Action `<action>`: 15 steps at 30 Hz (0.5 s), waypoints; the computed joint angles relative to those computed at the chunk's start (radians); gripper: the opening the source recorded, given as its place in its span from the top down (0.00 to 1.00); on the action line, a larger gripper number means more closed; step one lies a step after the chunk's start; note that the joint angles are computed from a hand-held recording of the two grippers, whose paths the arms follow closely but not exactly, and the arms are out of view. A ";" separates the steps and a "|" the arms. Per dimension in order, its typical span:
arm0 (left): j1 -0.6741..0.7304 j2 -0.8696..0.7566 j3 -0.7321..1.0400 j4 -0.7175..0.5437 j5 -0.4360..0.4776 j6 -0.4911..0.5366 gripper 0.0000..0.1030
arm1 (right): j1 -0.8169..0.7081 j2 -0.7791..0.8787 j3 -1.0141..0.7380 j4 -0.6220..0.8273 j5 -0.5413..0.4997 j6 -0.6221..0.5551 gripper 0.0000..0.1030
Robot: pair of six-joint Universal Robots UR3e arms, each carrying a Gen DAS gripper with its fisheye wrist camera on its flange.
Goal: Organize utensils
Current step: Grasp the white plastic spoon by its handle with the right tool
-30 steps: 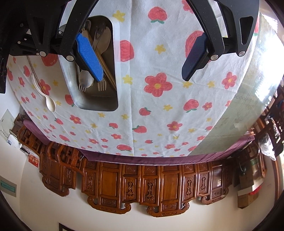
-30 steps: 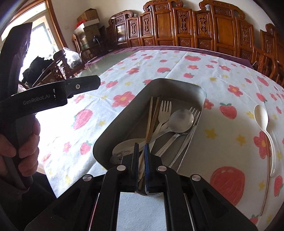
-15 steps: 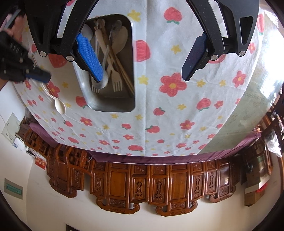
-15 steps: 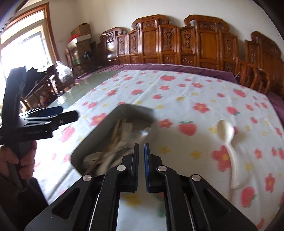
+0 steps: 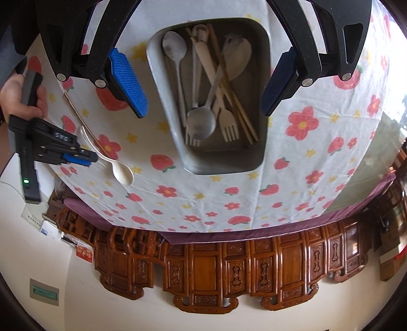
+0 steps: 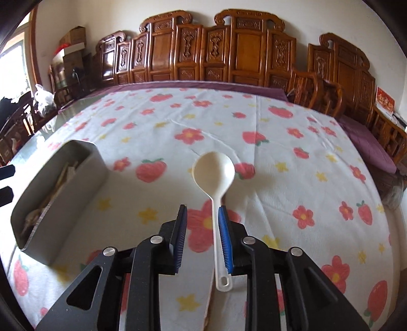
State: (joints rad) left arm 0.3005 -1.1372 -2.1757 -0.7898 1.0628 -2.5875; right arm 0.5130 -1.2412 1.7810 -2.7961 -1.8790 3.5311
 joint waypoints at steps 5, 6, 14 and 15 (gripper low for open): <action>-0.046 0.007 -0.014 0.015 0.018 -0.015 0.16 | -0.056 0.034 0.023 -0.035 0.064 -0.032 0.74; -0.055 0.008 -0.018 0.020 0.019 -0.018 0.16 | -0.058 0.036 0.022 -0.039 0.066 -0.037 0.74; -0.113 0.015 -0.025 0.049 0.047 -0.058 0.16 | -0.139 0.012 0.077 -0.068 0.185 -0.048 0.77; -0.126 0.011 -0.024 0.059 0.056 -0.067 0.16 | -0.140 0.010 0.076 -0.062 0.189 -0.051 0.85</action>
